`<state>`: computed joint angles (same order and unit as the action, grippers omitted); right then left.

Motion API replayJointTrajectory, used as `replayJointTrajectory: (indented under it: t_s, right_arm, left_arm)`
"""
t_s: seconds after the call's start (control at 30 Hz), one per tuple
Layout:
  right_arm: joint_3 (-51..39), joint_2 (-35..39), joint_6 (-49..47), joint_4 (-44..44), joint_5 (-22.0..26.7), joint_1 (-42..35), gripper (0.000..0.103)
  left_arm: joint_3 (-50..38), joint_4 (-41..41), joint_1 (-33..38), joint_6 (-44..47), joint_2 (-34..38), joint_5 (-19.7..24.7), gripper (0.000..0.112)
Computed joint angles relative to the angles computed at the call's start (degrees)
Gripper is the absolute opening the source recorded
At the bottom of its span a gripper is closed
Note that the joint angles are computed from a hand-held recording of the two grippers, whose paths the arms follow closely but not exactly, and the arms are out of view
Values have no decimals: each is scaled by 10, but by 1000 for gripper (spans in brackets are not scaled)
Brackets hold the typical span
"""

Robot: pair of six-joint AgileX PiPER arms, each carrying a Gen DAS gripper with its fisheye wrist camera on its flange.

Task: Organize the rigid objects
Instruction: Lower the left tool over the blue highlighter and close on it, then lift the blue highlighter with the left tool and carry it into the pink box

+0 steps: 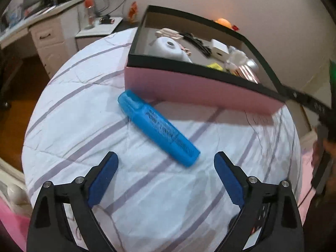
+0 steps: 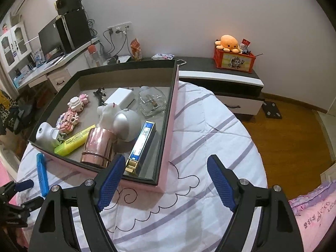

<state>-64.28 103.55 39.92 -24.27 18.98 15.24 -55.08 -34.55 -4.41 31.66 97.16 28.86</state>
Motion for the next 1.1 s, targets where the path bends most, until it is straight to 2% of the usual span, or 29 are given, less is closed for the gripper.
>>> replayJointTrajectory:
  t_s: [0.07, 0.1, 0.23, 0.3, 0.33, 0.37, 0.4, 0.47, 0.53, 0.67, 0.77, 0.83, 0.97, 1.1]
  right_arm:
    - [1, 1, -5, 7, -2, -2, 81]
    - [0, 1, -5, 8, -1, -3, 81]
    - [-6, 3, 0, 2, 12, 0, 81]
    - [-9, 3, 0, 0, 15, 1, 81]
    - [-11, 4, -1, 1, 17, 2, 81]
    - [-13, 5, -5, 4, 19, 2, 81]
    - [-14, 5, -4, 2, 20, 2, 81]
    - [-14, 5, 25, -27, 26, 6, 81]
    - [-17, 6, 91, -89, 47, 14, 81]
    - [-30, 13, 75, -80, 63, 16, 81]
    - [-42, 21, 59, -72, 75, 18, 65]
    - [-49, 26, 40, -59, 78, 16, 50]
    - [-72, 40, 11, -32, 99, 13, 44]
    - [-87, 50, -15, -11, 107, 15, 31]
  left_arm:
    - [-10, -2, -11, -15, 13, -16, 98]
    - [-16, 25, -22, -46, 24, -32, 98]
    - [-29, 192, -64, -177, 40, -77, 98]
    - [-18, 236, -69, -196, 39, -100, 92]
    - [-9, 239, -68, -190, 33, -110, 81]
    - [-3, 219, -57, -163, 27, -113, 66]
    - [1, 176, -42, -115, 21, -111, 61]
    - [4, 96, -5, -21, 13, -91, 38]
    - [-5, 37, 28, 46, 13, -58, 33]
    - [0, 15, 49, 81, 10, -54, 28]
    - [-11, 13, 51, 83, 20, -54, 28]
    - [-18, 40, 43, 60, 26, -65, 28]
    - [-39, 49, 40, 62, 43, -68, 28]
    - [-59, 50, 42, 74, 59, -67, 26]
